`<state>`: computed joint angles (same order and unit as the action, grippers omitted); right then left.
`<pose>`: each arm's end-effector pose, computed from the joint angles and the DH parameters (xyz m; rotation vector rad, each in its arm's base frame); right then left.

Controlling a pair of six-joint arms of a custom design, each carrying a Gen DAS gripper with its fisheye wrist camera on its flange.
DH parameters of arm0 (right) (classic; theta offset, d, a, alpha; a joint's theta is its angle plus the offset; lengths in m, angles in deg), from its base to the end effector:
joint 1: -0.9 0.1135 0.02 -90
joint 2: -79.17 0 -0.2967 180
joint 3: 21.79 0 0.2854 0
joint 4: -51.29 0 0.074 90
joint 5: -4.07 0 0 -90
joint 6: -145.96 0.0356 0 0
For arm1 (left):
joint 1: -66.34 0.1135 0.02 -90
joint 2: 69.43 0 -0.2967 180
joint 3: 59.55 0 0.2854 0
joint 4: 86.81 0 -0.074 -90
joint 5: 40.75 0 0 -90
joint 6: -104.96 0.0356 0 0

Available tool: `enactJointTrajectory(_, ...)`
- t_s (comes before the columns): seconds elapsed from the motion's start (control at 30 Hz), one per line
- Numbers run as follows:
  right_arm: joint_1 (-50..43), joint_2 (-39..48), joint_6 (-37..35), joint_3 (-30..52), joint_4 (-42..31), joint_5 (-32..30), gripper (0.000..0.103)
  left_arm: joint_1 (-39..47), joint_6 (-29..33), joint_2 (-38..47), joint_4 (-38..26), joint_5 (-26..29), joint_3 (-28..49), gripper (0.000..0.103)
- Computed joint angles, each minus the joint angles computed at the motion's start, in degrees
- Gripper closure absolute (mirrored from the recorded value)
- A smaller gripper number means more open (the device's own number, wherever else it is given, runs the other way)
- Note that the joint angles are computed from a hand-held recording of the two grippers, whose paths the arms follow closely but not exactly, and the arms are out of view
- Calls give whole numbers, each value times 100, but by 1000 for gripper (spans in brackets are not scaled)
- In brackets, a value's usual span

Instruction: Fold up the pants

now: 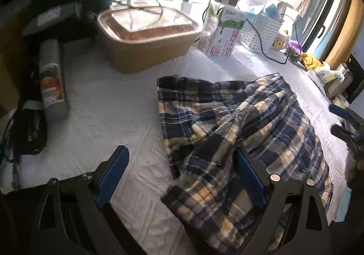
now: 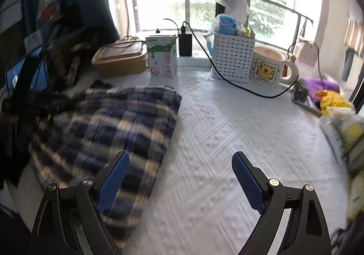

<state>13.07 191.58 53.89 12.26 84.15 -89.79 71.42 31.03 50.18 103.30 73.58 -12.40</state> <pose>0.2609 0.0587 0.0301 -0.3260 2.3462 0.1648 0.3021 0.0121 0.0050 0.3806 2.5370 -0.4272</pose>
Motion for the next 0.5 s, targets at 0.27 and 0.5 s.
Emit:
enactJointTrajectory(0.27, -250, 1157, 375, 1360, -447, -932, 10, -212, 281, 155, -480, 132, 407, 41)
enactJointTrajectory(0.5, -107, 1616, 233, 2163, -960, -1222, 13, -357, 377, 218, -380, 289, 446, 63)
